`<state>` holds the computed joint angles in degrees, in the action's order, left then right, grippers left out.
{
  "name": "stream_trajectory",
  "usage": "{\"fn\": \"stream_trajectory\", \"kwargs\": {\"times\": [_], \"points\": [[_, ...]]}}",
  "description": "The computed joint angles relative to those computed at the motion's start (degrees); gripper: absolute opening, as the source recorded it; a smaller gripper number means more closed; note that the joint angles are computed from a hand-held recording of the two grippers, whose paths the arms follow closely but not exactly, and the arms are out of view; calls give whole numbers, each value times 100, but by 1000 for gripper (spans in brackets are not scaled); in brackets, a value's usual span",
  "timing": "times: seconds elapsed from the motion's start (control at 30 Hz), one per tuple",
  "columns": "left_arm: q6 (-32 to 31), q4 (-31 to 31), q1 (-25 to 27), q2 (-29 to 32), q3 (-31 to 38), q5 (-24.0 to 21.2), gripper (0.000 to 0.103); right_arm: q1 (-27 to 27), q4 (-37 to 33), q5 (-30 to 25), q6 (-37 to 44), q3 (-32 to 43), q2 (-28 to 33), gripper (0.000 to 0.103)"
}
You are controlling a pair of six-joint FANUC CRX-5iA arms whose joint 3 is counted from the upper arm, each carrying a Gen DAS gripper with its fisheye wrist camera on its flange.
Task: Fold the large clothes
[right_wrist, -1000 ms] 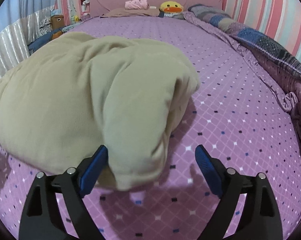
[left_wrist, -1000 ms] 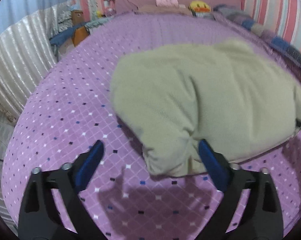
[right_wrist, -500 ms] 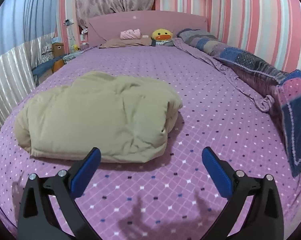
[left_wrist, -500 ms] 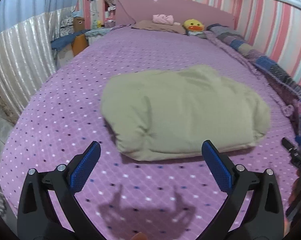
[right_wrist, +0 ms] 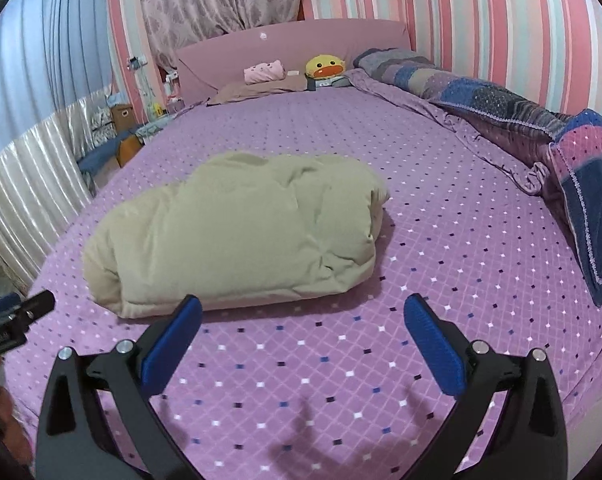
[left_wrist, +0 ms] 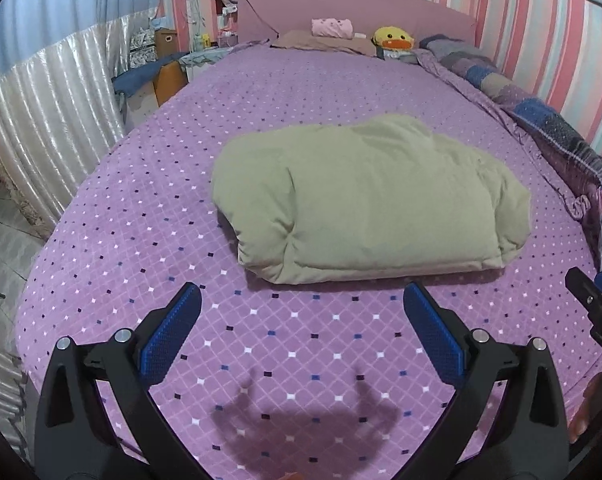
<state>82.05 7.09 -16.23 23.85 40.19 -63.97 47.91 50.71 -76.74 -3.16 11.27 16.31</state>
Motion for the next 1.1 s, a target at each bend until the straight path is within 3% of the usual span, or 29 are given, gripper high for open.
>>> {"fn": "stream_trajectory", "kwargs": {"times": [0.2, 0.5, 0.7, 1.1], "points": [[4, 180, 66, -293, -193, 209, 100, 98, 119, -578, 522, 657, 291, 101], [-207, 487, 182, -657, -362, 395, 100, 236, 237, -542, 697, 1067, 229, 101], [-392, 826, 263, -806, -494, 482, 100, 253, 430, -845, 919, 1351, 344, 101], [-388, 684, 200, -1005, -547, 639, 100, 223, 448, -1061, 1025, 1606, 462, 101]]}}
